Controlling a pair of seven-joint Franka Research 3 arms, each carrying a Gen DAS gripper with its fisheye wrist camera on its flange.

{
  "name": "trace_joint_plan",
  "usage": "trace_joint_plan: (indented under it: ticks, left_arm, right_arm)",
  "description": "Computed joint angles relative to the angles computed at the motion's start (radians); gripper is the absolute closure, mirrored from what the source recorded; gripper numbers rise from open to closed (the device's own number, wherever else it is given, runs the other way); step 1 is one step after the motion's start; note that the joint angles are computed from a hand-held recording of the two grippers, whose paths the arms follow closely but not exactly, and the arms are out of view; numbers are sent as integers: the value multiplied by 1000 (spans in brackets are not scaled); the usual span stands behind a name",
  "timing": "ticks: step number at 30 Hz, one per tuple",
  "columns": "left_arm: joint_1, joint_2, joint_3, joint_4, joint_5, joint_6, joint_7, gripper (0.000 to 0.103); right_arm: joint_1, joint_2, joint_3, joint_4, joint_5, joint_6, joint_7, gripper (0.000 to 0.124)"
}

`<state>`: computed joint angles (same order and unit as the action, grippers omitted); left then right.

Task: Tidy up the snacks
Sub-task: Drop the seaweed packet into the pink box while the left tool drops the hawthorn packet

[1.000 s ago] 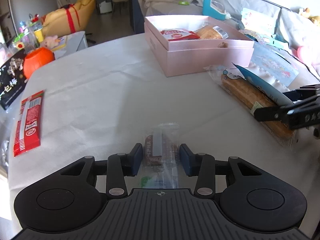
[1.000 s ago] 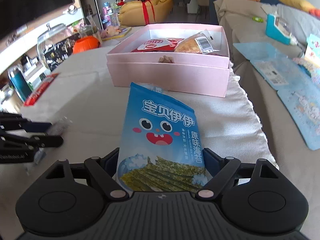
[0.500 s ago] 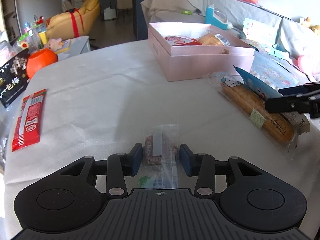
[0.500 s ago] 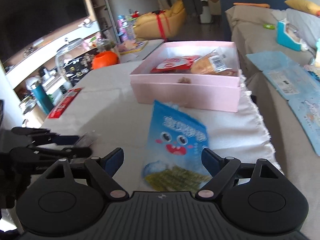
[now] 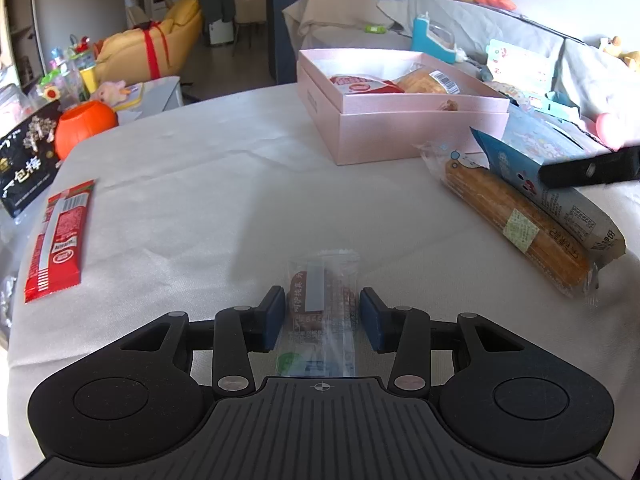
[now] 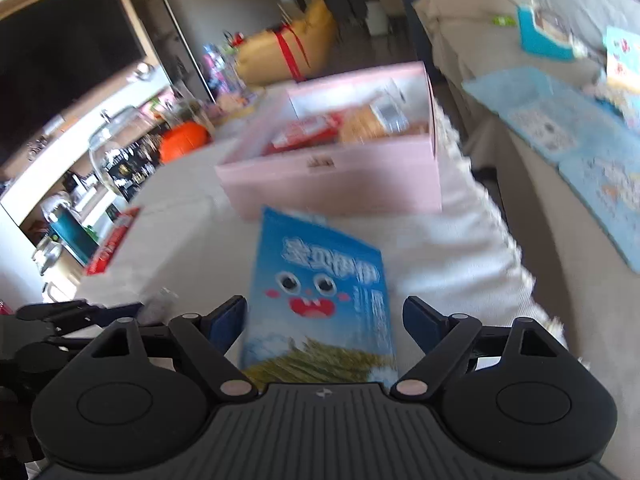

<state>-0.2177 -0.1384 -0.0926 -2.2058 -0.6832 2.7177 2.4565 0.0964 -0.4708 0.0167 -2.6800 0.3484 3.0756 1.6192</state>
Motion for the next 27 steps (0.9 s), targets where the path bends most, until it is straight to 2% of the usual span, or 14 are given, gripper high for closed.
trace_joint_plan:
  ticks: [2,5,8,9,13,18,24,26,27]
  left_arm:
    - [-1,-1,0,-4,-5,6,4,57]
    - [-4,-4,2,-9,-16,14,15,57]
    - [-6,-5,3,-10,-20,16,19,57]
    - [-6,-5,3,-10,-20,16,19,57]
    - [-6,-5,3,-11,-20,17,16,57]
    - [-9,-7,6,-14,-30,20,26,57]
    - [-8,-6,4,-15,-27,24,18,57]
    - [-8,-6,4,-15,-24,23,12,57]
    - [-8,-7,3,-14,-22,23,8,57]
  right_arm:
    - [4,-16,-5,-8,4,27,-3,38]
    - [-18,-1,0,3,8,20,16,37]
    - [97,35,-118,33,88,-36,-31,37]
    - [115,50,-133,40,109,-45,-44,37]
    - [42,81,-45,46,81,-35,-16,36]
    - [84,86,-93,57,115,-44,-69,36]
    - [176,78,-186,59,251,-33,-178,33]
    - [180,87,-181,63,269,-26,-208,32]
    - [156,93,-152,64,257,-22,-199,32]
